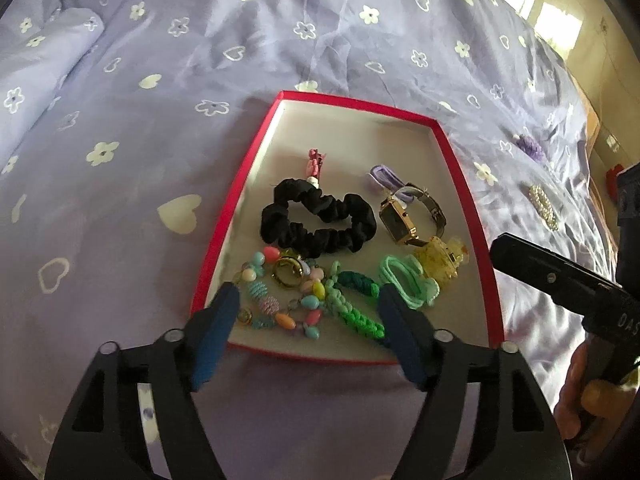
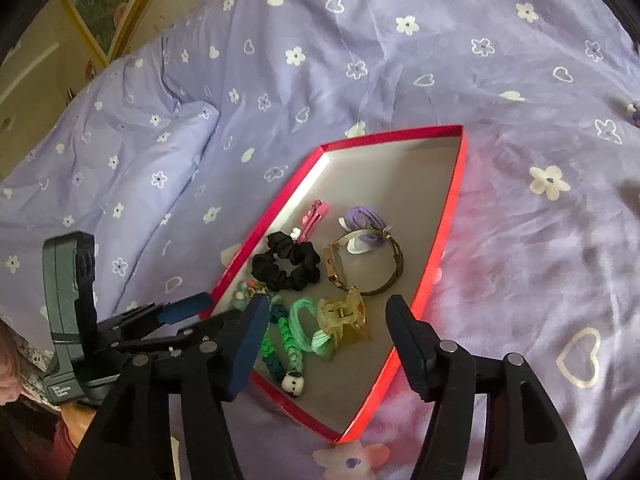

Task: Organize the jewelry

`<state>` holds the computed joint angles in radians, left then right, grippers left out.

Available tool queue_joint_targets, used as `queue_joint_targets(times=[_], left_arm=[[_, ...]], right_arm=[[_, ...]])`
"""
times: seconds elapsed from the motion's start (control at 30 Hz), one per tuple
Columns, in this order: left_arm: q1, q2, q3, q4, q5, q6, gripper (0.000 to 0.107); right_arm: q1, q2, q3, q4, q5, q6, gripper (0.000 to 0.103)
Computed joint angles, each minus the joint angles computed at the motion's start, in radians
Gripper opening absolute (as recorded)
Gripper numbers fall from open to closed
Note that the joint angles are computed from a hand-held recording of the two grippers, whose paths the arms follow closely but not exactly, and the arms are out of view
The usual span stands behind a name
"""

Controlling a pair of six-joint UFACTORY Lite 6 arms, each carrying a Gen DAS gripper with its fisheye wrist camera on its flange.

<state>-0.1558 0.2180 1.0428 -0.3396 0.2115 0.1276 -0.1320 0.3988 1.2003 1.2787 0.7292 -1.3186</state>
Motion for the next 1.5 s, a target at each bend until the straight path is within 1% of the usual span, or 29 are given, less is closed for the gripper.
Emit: queue_joint_targets(times=[0.1,0.17,0.27,0.33,0.43,0.57,0.7,0.8,0.87,0.93,1.17,1.27,1.3,1.33,1.37,1.43,1.5], left_arm=[[0.002,-0.043,-0.036,-0.016,0.003,0.001,0.075],[0.002,-0.077,-0.065,-0.012,0.002,-0.014,0.076],[-0.003,-0.148,-0.122,0.051,-0.006,-0.111,0.083],[-0.007,-0.190,-0.158,0.061,-0.011,-0.143,0.085],[-0.025,-0.235,-0.198,0.194,-0.012,-0.301,0.088],[-0.038,-0.293,-0.258,0.272,-0.013,-0.404,0.089],[-0.053,-0.343,-0.314,0.391,-0.011,-0.559,0.089],[-0.079,-0.371,-0.348,0.556,0.001,-0.741,0.089],[-0.101,-0.394,-0.368,0.670,0.017,-0.860,0.089],[-0.117,-0.420,-0.388,0.732,0.032,-0.927,0.089],[-0.140,-0.489,-0.406,0.825,0.097,-1.005,0.092],[-0.179,-0.534,-0.393,0.920,0.155,-1.087,0.095],[-0.195,-0.547,-0.386,0.956,0.175,-1.118,0.097],[-0.213,-0.562,-0.382,0.993,0.195,-1.150,0.099],[-0.233,-0.574,-0.376,1.034,0.220,-1.189,0.103],[-0.266,-0.577,-0.360,1.098,0.268,-1.248,0.103],[-0.294,-0.577,-0.359,1.162,0.297,-1.307,0.103]], right_arm=[[-0.016,-0.040,-0.038,0.018,0.014,-0.021,0.066],[-0.027,-0.059,-0.061,0.033,0.026,-0.036,0.071],[-0.051,-0.100,-0.113,0.065,0.049,-0.067,0.076],[-0.063,-0.129,-0.150,0.086,0.058,-0.093,0.077],[-0.079,-0.170,-0.205,0.111,0.062,-0.123,0.079],[-0.106,-0.212,-0.276,0.144,0.072,-0.167,0.079],[-0.122,-0.247,-0.333,0.136,0.074,-0.168,0.079],[-0.128,-0.289,-0.374,0.133,0.073,-0.199,0.079],[-0.128,-0.333,-0.407,0.139,0.060,-0.228,0.079],[-0.127,-0.366,-0.428,0.139,0.045,-0.243,0.079],[-0.125,-0.473,-0.470,0.102,0.010,-0.237,0.079],[-0.126,-0.525,-0.465,0.058,0.005,-0.203,0.080],[-0.123,-0.536,-0.457,0.043,0.000,-0.190,0.081],[-0.121,-0.555,-0.453,0.023,-0.007,-0.171,0.086],[-0.120,-0.576,-0.451,0.007,-0.015,-0.158,0.093],[-0.119,-0.613,-0.458,-0.004,-0.028,-0.151,0.099],[-0.121,-0.630,-0.470,-0.003,-0.028,-0.162,0.100]])
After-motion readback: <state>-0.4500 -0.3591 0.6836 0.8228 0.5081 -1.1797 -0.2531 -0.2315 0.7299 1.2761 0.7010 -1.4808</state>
